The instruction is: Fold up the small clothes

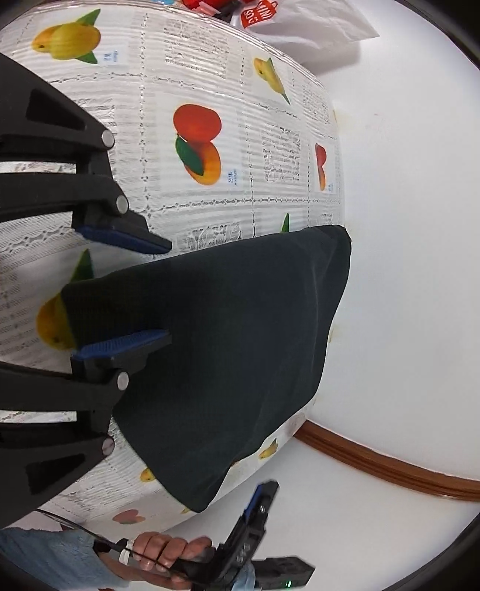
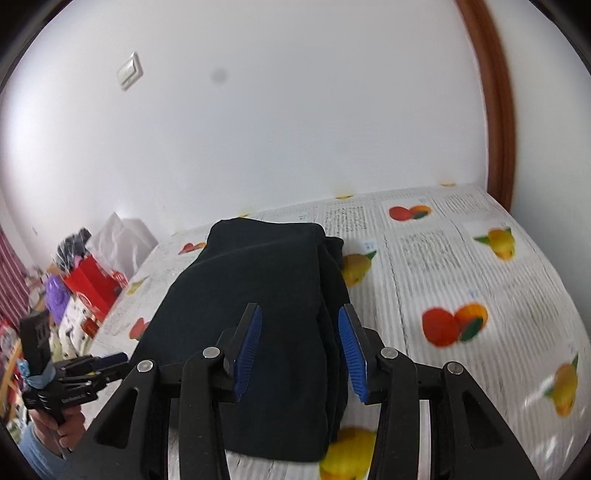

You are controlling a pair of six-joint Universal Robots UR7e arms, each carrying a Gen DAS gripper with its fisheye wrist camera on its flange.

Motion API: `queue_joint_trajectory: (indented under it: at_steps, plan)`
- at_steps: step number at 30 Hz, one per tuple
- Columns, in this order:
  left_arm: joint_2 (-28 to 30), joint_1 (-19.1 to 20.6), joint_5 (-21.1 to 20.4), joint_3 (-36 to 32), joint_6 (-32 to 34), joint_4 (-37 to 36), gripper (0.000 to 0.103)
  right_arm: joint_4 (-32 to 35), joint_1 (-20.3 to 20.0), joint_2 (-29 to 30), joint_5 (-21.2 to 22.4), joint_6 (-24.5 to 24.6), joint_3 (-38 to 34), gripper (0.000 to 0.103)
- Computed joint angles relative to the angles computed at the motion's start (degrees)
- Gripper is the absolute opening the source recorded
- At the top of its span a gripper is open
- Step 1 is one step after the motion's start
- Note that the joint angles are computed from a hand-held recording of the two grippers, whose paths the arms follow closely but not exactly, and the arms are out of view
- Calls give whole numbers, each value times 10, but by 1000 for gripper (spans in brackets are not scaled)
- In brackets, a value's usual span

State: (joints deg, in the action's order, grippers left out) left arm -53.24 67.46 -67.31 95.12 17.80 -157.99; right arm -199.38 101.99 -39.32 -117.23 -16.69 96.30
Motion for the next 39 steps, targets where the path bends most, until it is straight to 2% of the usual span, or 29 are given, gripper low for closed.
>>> queue_joint_trajectory:
  at_steps: [3,5,7,8,9,11,14,17,20,22,24,26,31,35,39]
  plan:
    - [12,2,3,-13,-1,11,43,73,-10,27,-19,30,-52,43]
    - [18,0,12,-14,4,10,44,108,-21,40,-14,61,-75,39]
    - [21,-1,19,-13,6,6,44,107,-38,43,36,72,-73,4]
    - [21,-2,19,-11,6,4,44,72,-44,38,60,69,-60,3]
    - [20,-1,16,-11,6,5,44,22,-45,38,68,63,-46,3]
    - [19,0,12,-9,1,9,44,-7,-53,30,83,80,-25,3]
    - [19,-3,17,-4,7,6,44,31,-45,32,43,98,-27,3]
    - [14,-5,22,5,8,2,44,-21,-25,30,-17,74,-3,8]
    - [12,-10,34,19,14,-15,45,-65,-18,14,-12,68,43,10]
    - [10,-12,42,25,13,-18,45,-86,-10,16,-31,49,62,12]
    - [6,-13,50,30,2,-13,45,-89,-6,26,-64,27,67,12]
    - [1,-13,48,34,-7,-7,45,-90,-6,33,-89,38,70,12]
    - [-6,-14,55,43,-27,-4,45,-107,-1,41,-106,26,71,12]
    - [-18,-12,49,45,-48,18,45,-111,9,53,-144,5,62,12]
    - [-27,-12,48,52,-56,23,45,-113,12,53,-148,-6,68,12]
